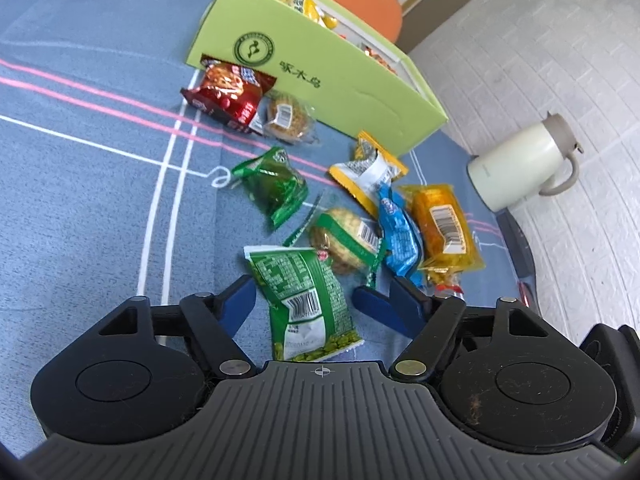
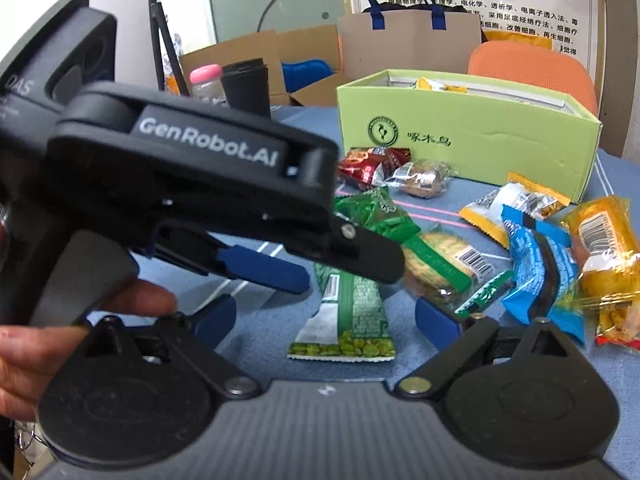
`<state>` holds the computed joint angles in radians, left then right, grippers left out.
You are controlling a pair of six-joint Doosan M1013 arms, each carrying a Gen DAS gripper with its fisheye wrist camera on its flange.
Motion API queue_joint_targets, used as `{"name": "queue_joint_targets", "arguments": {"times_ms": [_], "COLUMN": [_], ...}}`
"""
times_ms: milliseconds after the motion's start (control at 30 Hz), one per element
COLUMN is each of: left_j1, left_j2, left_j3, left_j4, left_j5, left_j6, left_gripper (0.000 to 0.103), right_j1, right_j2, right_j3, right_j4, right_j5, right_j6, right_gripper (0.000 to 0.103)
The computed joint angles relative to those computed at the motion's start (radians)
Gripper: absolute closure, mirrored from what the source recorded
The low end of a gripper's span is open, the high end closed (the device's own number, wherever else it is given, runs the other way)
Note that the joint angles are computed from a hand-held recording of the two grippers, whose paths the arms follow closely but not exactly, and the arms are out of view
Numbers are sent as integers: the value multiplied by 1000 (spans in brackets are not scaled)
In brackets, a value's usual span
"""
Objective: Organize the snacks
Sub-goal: 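Grasp the green snack pack with the left gripper, then carry the green pack into the green box and open the left gripper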
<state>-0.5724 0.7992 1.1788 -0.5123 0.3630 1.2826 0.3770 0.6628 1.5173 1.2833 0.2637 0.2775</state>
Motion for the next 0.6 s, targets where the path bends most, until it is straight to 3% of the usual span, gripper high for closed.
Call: {"name": "queue_joint_targets", "arguments": {"times_ms": [33, 100, 133, 233, 433, 600], "left_j1": [-3, -9, -10, -16, -17, -1], "left_j2": [2, 1, 5, -1, -19, 28], "left_j3": [-4, -2, -12, -7, -15, -160], "left_j4": [52, 125, 145, 189, 171, 271], "left_j5": [8, 4, 27, 18, -34, 4], "left_j6": [-45, -101, -111, -125, -73, -122], "left_gripper": [52, 66, 90, 99, 100, 100], "right_j1": [-1, -3, 0, -3, -11, -32], "right_j2": [3, 5, 4, 1, -27, -3], "right_j3": [-3, 2, 6, 10, 25, -62], "right_j4": [-15, 45, 61, 73, 309, 322], "right_j5": [6, 14, 2, 2, -12, 2], "right_j6": [15, -39, -63, -60, -310, -360], "right_gripper": [39, 42, 48, 53, 53, 53]}}
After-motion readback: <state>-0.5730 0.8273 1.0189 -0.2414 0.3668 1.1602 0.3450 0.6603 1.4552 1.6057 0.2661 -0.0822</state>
